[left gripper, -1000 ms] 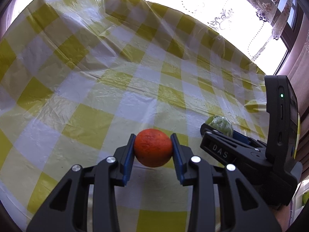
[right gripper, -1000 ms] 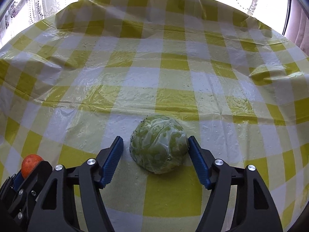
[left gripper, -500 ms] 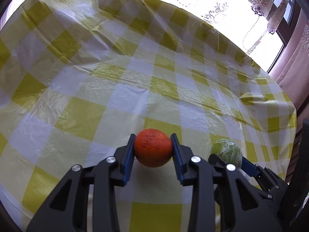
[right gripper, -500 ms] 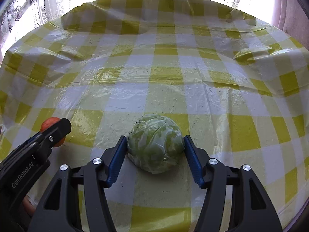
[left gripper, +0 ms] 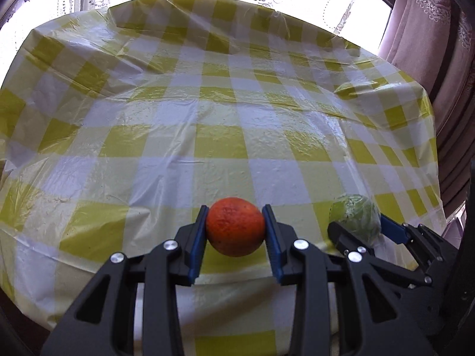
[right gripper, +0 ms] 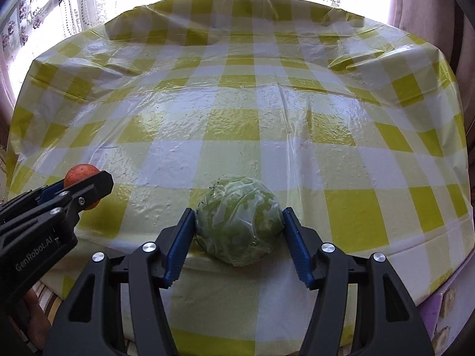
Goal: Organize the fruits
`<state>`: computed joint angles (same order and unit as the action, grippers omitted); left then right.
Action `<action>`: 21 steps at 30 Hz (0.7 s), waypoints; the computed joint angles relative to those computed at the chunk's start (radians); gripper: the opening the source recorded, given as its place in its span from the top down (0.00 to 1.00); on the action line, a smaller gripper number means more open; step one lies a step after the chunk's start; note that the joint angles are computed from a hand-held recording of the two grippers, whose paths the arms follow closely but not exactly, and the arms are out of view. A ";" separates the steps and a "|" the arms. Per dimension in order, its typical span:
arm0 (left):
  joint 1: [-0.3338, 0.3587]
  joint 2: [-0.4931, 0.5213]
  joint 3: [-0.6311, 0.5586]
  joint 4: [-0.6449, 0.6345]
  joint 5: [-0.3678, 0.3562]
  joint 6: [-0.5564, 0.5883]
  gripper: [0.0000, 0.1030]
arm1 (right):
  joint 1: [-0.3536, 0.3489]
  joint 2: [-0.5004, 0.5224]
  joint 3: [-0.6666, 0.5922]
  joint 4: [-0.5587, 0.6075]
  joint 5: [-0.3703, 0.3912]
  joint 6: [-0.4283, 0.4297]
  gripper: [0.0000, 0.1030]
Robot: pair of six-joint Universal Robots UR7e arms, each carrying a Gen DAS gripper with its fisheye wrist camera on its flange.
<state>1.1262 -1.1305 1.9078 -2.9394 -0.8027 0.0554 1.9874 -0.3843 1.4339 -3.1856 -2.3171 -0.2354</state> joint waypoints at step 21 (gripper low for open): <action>-0.063 -0.024 0.135 -0.084 0.140 0.078 0.41 | 0.004 -0.019 0.117 -0.180 0.018 -0.080 0.40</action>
